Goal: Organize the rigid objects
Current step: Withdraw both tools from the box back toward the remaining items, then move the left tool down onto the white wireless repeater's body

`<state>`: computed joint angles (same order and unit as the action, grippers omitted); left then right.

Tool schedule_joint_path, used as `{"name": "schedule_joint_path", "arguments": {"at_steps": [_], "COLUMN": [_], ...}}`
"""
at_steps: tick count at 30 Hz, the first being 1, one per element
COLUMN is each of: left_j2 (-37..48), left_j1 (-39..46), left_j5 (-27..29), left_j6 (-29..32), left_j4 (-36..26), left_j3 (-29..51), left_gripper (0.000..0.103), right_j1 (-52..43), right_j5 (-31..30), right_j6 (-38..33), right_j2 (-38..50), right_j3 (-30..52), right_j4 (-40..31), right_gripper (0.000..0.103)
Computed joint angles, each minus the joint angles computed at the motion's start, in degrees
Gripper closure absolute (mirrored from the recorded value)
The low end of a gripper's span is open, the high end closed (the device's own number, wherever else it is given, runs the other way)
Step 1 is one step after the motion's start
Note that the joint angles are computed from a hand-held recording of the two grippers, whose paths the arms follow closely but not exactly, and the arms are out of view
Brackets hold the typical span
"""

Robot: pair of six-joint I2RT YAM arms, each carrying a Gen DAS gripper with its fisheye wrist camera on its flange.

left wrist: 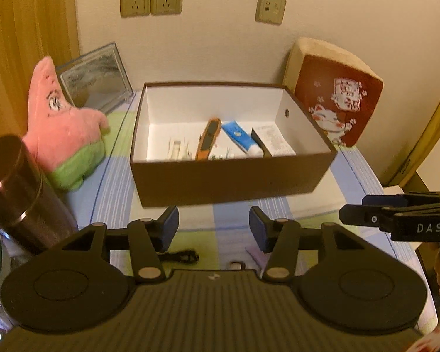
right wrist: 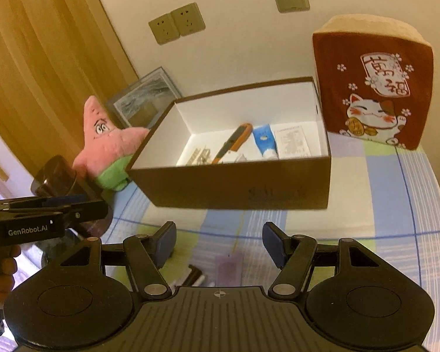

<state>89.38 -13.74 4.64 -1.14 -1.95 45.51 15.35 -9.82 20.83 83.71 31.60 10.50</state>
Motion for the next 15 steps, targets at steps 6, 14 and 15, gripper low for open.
{"name": "schedule_joint_path", "arguments": {"at_steps": [6,14,15], "left_j2": [-1.43,-1.72,-1.51], "left_j1": [-0.18,-1.01,-1.07], "left_j5": [0.28,0.91,0.88], "left_j6": [-0.72,-2.1,-2.2], "left_j4": [0.25,0.32,0.35], "left_j3": [-4.02,-8.05,-8.45], "left_gripper": [0.054,0.054,0.054], "right_j1": [1.17,3.22,3.46], "right_j5": [0.01,0.22,0.31], "right_j6": [0.63,1.85,2.01], "right_j2": [-0.44,0.45,0.72], "right_j3": [-2.41,-5.2,-5.43], "right_j4": [-0.46,-0.03,0.07], "right_gripper": [0.041,0.041,0.041]}}
